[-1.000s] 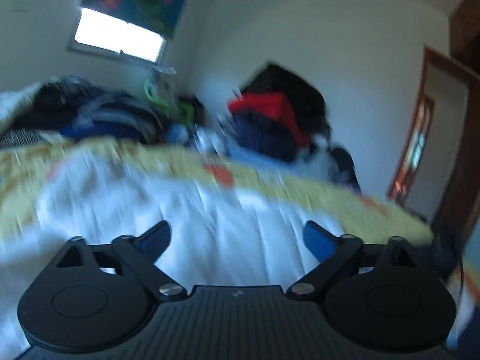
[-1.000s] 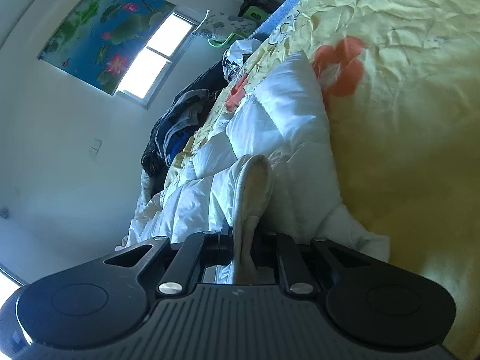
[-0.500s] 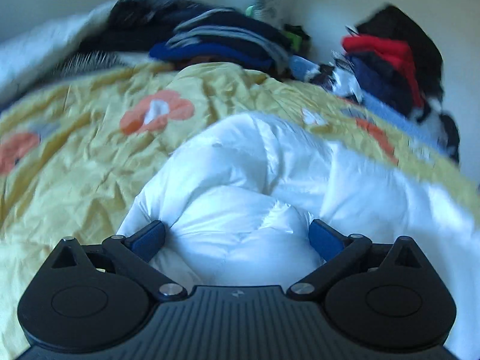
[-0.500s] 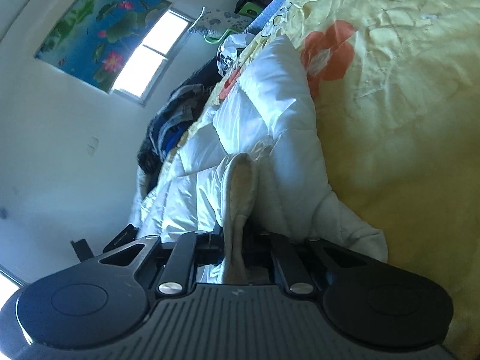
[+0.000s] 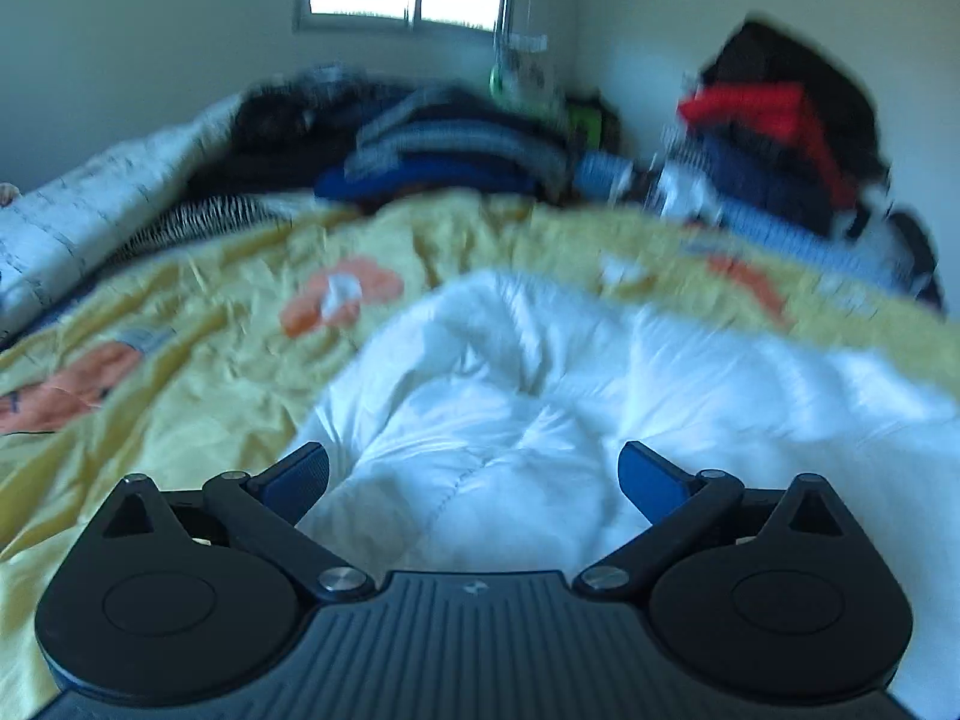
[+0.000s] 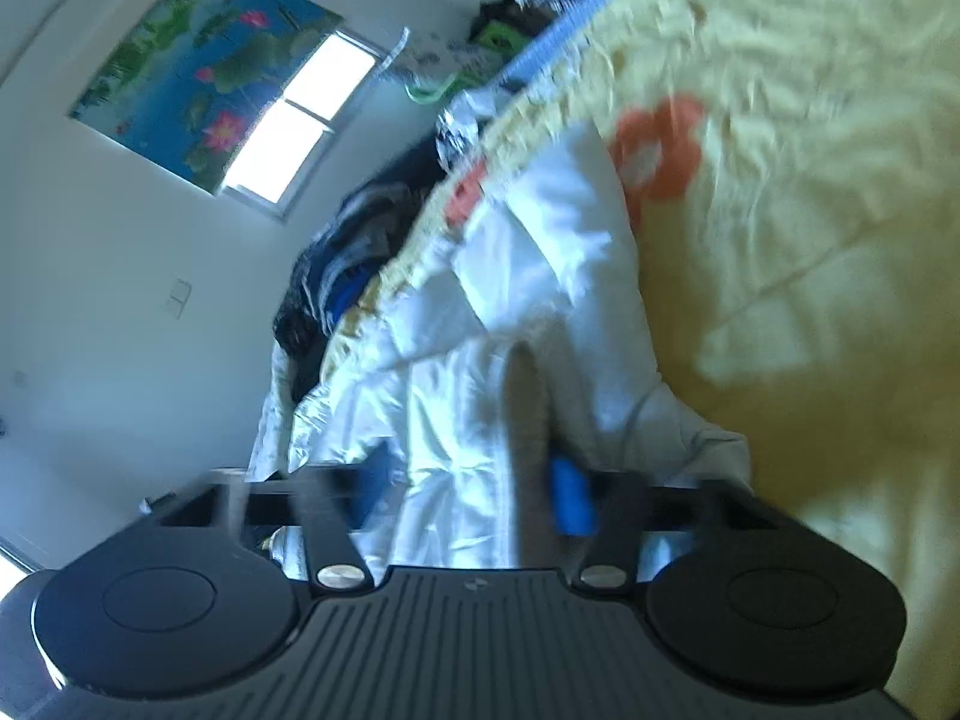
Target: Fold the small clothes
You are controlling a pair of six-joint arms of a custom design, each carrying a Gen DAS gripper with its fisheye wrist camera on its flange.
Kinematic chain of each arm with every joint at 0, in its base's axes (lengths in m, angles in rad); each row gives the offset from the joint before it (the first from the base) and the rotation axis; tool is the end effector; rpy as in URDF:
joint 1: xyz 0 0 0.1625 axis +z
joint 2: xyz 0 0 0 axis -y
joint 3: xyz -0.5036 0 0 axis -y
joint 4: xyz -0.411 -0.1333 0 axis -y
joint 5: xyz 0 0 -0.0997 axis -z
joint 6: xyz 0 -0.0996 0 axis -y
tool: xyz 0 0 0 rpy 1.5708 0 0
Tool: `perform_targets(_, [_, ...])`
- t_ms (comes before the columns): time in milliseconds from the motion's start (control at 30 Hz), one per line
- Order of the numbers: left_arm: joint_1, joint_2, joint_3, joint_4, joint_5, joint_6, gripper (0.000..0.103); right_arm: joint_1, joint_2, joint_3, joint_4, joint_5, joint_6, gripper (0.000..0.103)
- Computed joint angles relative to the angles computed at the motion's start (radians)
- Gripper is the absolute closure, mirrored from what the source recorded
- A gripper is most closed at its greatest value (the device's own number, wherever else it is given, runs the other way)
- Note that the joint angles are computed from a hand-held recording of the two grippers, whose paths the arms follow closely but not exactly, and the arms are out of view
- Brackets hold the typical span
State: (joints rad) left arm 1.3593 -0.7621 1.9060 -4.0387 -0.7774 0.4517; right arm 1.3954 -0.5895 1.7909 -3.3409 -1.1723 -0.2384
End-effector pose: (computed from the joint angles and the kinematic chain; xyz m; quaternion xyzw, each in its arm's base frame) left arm 0.0682 -0.6555 0.2157 0.0123 0.7652 -0.5264 0.3705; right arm 0.0471 -0.7197 0.0355 -0.0851 0.9386 -0.3081 0.1294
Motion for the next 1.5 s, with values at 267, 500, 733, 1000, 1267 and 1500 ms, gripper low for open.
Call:
perform_targets(267, [-0.051, -0.012, 0.144, 0.016, -0.112, 0.060, 0.000, 0.007, -0.022, 0.070, -0.021, -0.087, -0.059, 0.057])
perform_targets(500, [-0.053, 0.012, 0.143, 0.020, -0.099, 0.100, 0.000, 0.001, -0.026, 0.119, -0.068, -0.077, -0.068, 0.085])
perform_targets(733, [-0.016, 0.003, 0.146, 0.080, -0.151, 0.113, 0.000, -0.029, -0.033, 0.157, -0.053, -0.069, -0.072, 0.091])
perform_targets(1000, [-0.069, 0.003, 0.193, -0.044, -0.051, 0.169, 0.000, -0.040, -0.079, 0.172, -0.025, -0.025, 0.015, 0.062])
perform_targets(1267, [-0.159, 0.093, 0.231, -0.280, -0.109, 0.355, 0.000, 0.067, -0.048, 0.023, -0.080, -0.015, -0.056, 0.036])
perform_targets(1500, [-0.185, 0.171, 0.228, -0.160, -0.145, 0.417, 0.000, 0.211, 0.146, -0.345, 0.305, -0.206, -0.129, 0.034])
